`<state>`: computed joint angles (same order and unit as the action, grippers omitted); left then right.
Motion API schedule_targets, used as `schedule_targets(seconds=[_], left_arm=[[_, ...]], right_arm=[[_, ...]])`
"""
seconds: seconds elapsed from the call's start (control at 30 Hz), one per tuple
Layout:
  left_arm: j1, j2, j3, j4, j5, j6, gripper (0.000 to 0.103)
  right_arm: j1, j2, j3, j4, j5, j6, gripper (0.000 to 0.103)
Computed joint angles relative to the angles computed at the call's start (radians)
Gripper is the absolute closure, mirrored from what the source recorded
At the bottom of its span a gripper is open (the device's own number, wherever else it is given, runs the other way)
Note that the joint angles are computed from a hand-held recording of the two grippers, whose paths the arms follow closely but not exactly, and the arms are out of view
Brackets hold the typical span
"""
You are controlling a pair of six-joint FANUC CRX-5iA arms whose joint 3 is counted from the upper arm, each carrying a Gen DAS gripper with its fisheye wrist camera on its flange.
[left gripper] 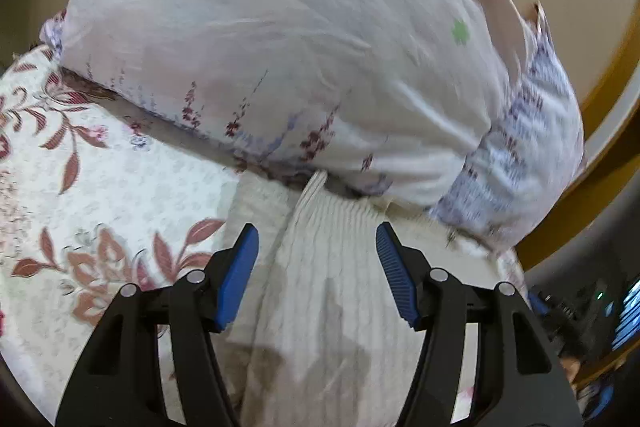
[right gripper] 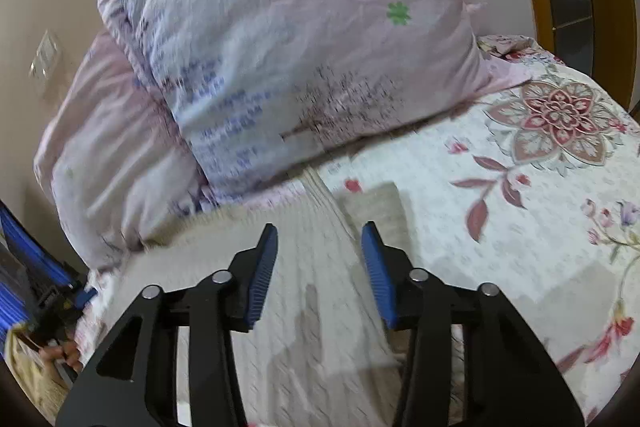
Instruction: Fold small clothes
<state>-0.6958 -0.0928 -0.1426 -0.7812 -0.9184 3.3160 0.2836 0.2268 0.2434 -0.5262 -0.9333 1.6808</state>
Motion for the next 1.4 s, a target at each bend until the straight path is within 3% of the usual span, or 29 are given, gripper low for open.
schedule_targets(seconds=[0.13, 0.33, 0.37, 0.4, 0.5, 0.57, 0.67, 0.9, 1.2, 1.33, 1.4], left_arm=[[-0.019, 0.011, -0.001, 0.023, -0.031, -0.036, 0.043], [0.006, 0.018, -0.028, 0.095, -0.001, -0.064, 0.056], [0.013, 0.020, -0.033, 0.109, 0.010, -0.076, 0.061], [0.021, 0.021, -0.039, 0.125, 0.023, -0.088, 0.067], [0.033, 0.024, -0.054, 0.155, 0.050, -0.107, 0.079], [0.044, 0.022, -0.063, 0.179, 0.060, -0.128, 0.093], [0.057, 0.000, -0.090, 0.196, 0.094, -0.118, 0.096], [0.046, -0.024, -0.101, 0.199, 0.087, -0.135, 0.097], [0.034, -0.015, -0.101, 0.187, 0.072, -0.124, 0.094], [-0.011, -0.013, -0.069, 0.113, 0.016, -0.059, 0.077], [-0.066, 0.000, -0.029, 0.032, -0.062, 0.001, 0.064]], right_arm=[[0.010, -0.009, -0.033, 0.038, -0.009, 0.003, 0.065], [0.044, -0.022, -0.100, 0.134, 0.012, 0.000, 0.067], [0.051, -0.016, -0.105, 0.155, 0.008, -0.003, 0.070], [0.053, -0.010, -0.106, 0.161, 0.001, -0.002, 0.081], [0.052, -0.021, -0.123, 0.153, 0.014, 0.022, 0.092], [0.049, -0.031, -0.128, 0.142, 0.017, 0.028, 0.093], [0.047, -0.050, -0.137, 0.133, 0.032, 0.025, 0.094], [0.036, -0.092, -0.170, 0.122, 0.039, -0.001, 0.094], [0.092, -0.076, -0.211, 0.262, 0.078, -0.097, 0.093], [0.109, -0.097, -0.227, 0.299, 0.104, -0.124, 0.085], [0.127, -0.131, -0.259, 0.318, 0.159, -0.128, 0.073]])
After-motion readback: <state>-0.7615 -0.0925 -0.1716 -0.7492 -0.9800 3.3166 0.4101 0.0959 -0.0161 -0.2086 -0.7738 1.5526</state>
